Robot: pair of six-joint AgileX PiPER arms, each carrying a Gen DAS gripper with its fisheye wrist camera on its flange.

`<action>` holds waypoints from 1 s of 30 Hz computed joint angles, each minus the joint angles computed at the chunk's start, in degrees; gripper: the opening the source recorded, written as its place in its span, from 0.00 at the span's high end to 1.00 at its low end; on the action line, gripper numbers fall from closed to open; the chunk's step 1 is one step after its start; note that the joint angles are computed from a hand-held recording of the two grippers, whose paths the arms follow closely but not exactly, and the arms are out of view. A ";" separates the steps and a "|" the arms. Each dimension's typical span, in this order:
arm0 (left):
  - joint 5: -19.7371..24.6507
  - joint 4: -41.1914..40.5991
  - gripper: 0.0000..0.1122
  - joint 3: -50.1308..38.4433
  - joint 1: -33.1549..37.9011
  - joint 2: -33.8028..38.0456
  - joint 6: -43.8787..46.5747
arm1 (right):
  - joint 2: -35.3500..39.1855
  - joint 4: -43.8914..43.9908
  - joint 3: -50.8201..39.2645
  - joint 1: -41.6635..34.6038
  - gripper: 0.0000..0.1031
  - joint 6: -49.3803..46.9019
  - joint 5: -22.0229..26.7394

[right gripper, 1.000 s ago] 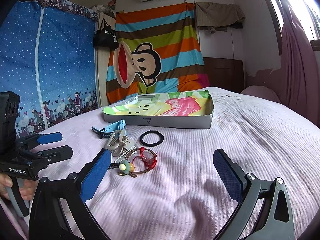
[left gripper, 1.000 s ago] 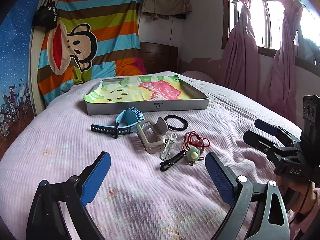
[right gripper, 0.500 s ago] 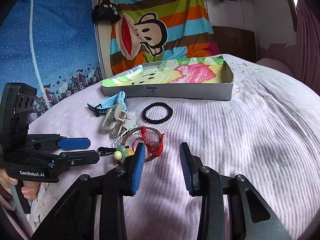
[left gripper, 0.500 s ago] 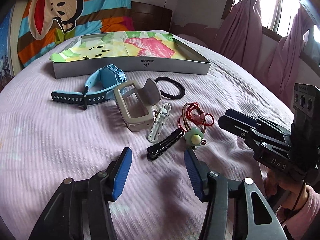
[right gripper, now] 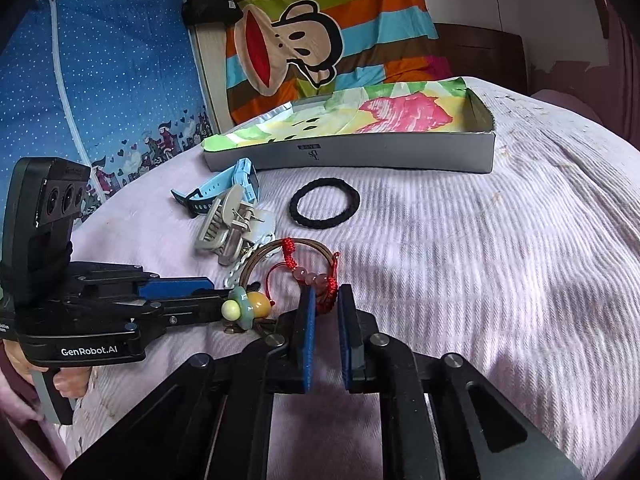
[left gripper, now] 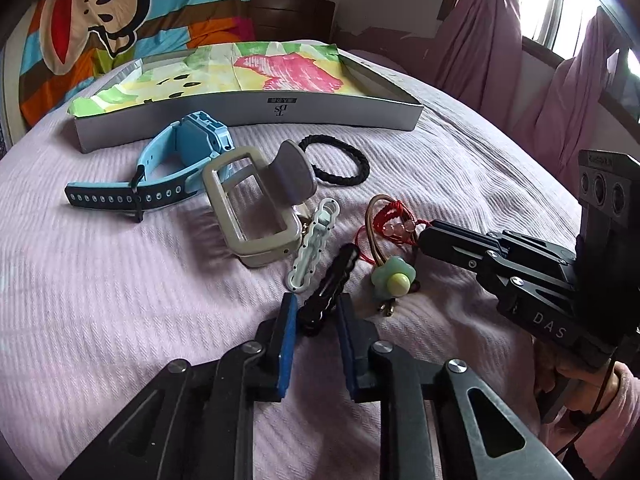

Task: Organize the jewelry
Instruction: 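Grasp the black strap keychain with the left tool while the right tool grasps the red string bracelet, then carry the keychain and bracelet over the tray and open both tools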

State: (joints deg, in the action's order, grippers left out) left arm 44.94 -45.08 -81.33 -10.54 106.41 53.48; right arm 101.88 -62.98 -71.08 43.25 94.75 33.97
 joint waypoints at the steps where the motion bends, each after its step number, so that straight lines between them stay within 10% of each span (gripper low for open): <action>1: -0.22 -0.28 0.86 0.48 -0.07 -0.33 0.60 | 0.16 -0.52 -0.11 0.22 0.95 0.38 0.22; 17: -1.82 -17.02 0.86 10.82 5.80 -10.74 14.42 | -6.23 -22.60 8.93 6.75 0.96 22.16 9.61; 30: -6.56 -9.98 0.86 -7.98 4.84 -3.09 -2.26 | -4.97 -22.34 -1.32 3.51 0.96 12.64 9.49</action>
